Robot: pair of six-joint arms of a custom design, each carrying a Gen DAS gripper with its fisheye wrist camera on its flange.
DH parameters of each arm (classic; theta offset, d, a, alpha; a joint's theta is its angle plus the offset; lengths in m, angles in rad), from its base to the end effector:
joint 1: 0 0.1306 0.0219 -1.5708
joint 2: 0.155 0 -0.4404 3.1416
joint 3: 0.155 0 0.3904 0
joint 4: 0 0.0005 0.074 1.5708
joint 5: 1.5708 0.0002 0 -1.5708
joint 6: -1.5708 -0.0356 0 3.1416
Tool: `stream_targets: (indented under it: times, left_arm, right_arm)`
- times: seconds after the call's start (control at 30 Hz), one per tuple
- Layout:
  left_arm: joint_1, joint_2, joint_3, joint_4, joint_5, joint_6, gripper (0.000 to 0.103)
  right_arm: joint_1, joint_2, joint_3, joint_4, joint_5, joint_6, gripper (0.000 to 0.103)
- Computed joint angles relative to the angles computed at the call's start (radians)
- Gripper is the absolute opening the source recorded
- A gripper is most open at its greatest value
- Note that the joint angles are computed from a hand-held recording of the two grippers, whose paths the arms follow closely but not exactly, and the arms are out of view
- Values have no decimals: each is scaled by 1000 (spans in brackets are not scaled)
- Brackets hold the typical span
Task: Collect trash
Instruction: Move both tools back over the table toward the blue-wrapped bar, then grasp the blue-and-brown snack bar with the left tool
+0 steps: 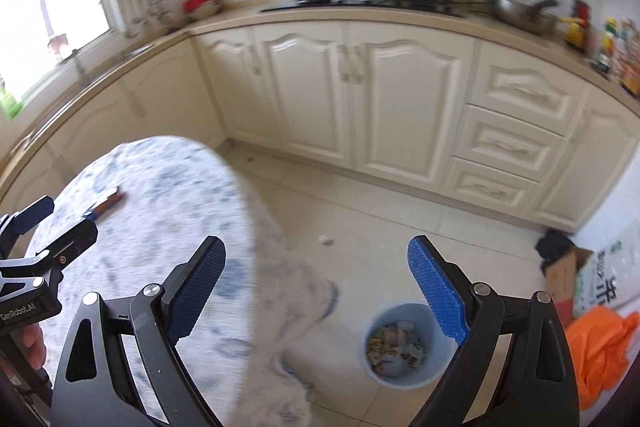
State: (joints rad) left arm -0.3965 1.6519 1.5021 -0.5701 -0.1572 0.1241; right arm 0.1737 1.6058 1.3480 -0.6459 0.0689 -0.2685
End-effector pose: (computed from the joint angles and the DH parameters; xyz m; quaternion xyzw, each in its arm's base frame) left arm 0.5488 -0.2243 0.4284 0.0912 0.9040 -0.0368 0.4160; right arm 0.5424 0.0922 0.3774 0.0560 0.9427 0.0400 0.3264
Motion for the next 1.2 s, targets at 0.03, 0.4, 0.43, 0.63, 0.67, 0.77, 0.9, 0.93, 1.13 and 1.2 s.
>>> stream_targets:
  times: [0.03, 0.4, 0.43, 0.63, 0.67, 0.77, 0.9, 0.93, 1.13, 1.2]
  left_arm:
    - [16, -23, -29, 6, -14, 4, 102]
    - [196, -155, -195, -14, -59, 75, 102]
    - [215, -152, -196, -17, -56, 87, 102]
    - [326, -137, -190, -54, -3, 141, 102]
    - [339, -139, -195, -56, -1, 147, 102]
    - [377, -123, -180, -64, 10, 161, 102]
    - [416, -77, -132, -85, 50, 180, 102]
    - [423, -73, -129, -86, 63, 181, 102]
    - [430, -53, -130, -66, 74, 164, 102]
    - [425, -42, -126, -74, 57, 158, 102]
  right_arm:
    - [21, 17, 18, -6, -6, 5, 94]
    - [241, 270, 344, -113, -65, 71, 94]
    - [256, 305, 392, -141, -69, 77, 94]
    - [308, 497, 659, -310, -54, 99, 94]
    - [312, 524, 698, -339, -47, 101, 94]
    - [316, 583, 781, -400, -48, 86, 94]
    - [317, 657, 899, -500, -66, 25, 94]
    - [317, 676, 929, -522, -74, 3, 94]
    - [338, 775, 1095, -622, -58, -38, 74]
    - [354, 775, 1097, -603, -31, 24, 29]
